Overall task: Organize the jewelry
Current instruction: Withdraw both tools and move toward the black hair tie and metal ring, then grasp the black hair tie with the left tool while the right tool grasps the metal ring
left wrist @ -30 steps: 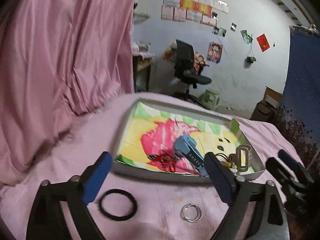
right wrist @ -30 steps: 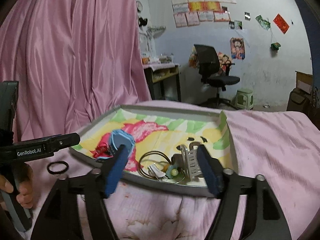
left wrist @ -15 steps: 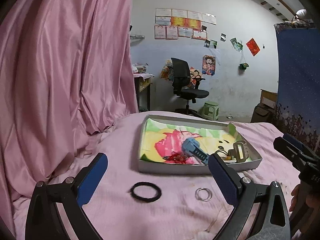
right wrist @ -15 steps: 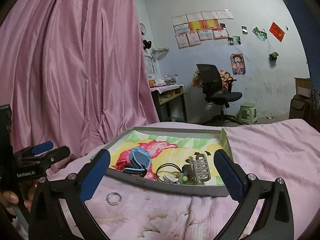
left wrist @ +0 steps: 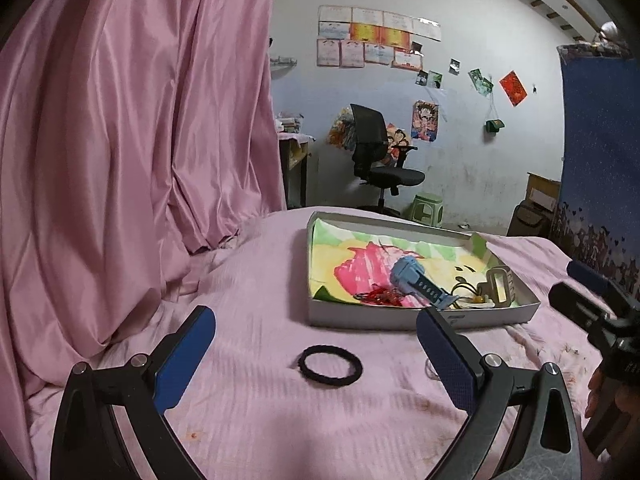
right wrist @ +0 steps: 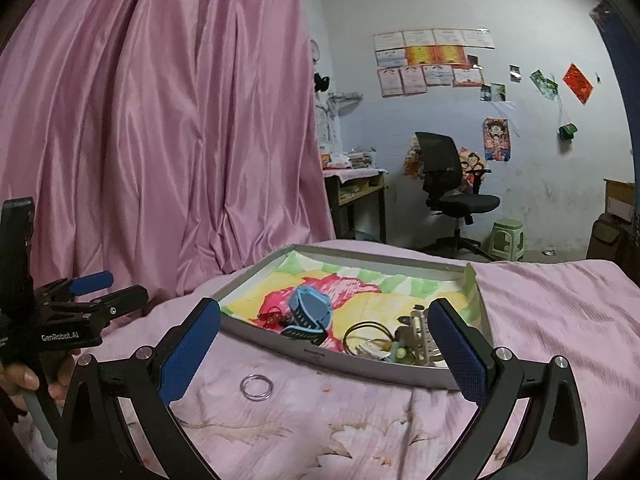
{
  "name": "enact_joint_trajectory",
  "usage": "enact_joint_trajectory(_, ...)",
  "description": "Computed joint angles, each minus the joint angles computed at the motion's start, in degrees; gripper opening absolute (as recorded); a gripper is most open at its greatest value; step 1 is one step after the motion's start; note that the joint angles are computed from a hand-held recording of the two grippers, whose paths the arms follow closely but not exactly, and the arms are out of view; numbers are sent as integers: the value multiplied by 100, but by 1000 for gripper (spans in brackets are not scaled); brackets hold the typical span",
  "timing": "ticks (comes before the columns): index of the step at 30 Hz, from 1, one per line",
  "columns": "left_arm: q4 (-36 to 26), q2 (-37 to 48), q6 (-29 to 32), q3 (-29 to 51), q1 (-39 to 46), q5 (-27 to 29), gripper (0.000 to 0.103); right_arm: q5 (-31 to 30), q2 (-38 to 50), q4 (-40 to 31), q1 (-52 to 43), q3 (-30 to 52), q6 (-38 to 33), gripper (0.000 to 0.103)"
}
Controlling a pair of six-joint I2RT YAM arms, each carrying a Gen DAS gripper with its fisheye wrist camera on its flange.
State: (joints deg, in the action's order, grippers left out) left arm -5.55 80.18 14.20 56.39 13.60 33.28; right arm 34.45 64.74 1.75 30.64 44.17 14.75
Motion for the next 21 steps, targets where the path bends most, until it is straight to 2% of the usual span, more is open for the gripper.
enact_joint_trajectory(4, -165, 286, -125, 236, 103, 40, 101, -168, 188, -71, -52, 64, 5, 102)
enact_joint_trajectory(11, -1391, 1208, -13, 1258, 54, 73, 101, -570, 669, -233, -197, 306, -114, 102)
enact_joint_trajectory(14, -1687, 1496, 24, 1516, 4, 50, 100, -823, 957, -398, -250, 481, -149, 101)
enact_joint_trajectory(17, -1938, 1725, 142, 1714, -70, 56, 91, -997, 1163, -557, -275, 620, -206, 99)
enact_joint_trajectory(18, -2063, 1811, 217, 1799, -107, 61, 85, -1015, 1226, -591, -264, 661, -219, 97)
enact_joint_trajectory(20, -2296, 1945, 345, 1935, -178, 36, 73, -1088, 1352, -704, -265, 747, -230, 79)
enact_joint_trajectory(21, -2420, 2034, 399, 2026, -224, -7, 67, -1150, 1451, -813, -282, 824, -217, 74)
